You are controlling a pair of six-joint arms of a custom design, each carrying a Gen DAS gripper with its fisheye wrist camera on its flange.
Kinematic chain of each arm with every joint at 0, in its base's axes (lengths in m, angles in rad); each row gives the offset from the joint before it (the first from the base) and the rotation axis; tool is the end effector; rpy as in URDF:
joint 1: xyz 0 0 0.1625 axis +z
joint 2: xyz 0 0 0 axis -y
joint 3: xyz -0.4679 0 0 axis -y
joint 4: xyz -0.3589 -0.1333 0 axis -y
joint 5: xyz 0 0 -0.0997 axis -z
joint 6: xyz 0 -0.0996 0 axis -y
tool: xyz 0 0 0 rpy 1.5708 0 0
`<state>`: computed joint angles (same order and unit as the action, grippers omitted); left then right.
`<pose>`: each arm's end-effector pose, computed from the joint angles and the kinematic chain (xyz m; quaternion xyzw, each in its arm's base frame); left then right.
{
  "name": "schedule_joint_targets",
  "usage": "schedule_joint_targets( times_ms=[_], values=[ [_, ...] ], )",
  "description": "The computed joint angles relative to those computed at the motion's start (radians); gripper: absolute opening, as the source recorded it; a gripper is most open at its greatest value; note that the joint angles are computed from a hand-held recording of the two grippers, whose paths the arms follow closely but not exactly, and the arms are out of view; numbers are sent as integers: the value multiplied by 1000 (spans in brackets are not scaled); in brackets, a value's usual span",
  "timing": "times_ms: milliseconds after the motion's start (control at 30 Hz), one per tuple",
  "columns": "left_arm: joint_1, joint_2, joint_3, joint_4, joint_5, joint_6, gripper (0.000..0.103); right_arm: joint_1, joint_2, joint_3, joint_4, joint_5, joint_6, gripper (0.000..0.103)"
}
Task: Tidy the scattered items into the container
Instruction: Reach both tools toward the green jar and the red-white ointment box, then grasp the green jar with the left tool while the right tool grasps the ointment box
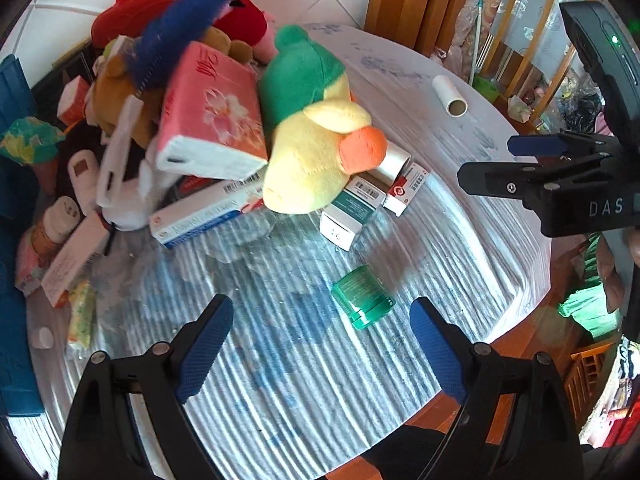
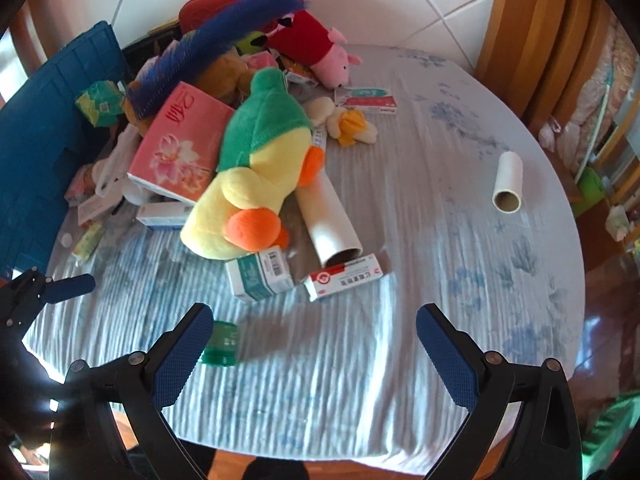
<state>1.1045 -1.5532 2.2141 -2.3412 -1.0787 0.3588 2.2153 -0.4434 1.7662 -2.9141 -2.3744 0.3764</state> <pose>-0.0188 -0.4386 0.3337 0.3761 0.8925 -0.0661 0.2400 0.4168 -0.4521 -0.0518 0.1190 -0.9126 0.1993 0.3366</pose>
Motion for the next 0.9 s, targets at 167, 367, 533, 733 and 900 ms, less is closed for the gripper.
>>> schedule_joint_targets(
  times_ms=[167, 367, 533, 733, 900],
  values=[
    [18, 92, 60, -115, 26, -52, 90, -86, 35, 13, -41, 49, -125, 103],
    [52, 150, 64, -163, 16, -116, 90, -145, 79, -13, -61, 69, -210, 103],
    [67, 174, 57, -171, 11, -135, 70, -164, 94, -21, -80, 82, -240, 103],
    [65, 165, 57, -144, -12, -145, 47, -178, 101, -35, -77, 90, -278, 103],
    [65, 143, 58, -133, -20, -143, 47, -189, 108, -55, -63, 112, -371, 102]
  ],
)
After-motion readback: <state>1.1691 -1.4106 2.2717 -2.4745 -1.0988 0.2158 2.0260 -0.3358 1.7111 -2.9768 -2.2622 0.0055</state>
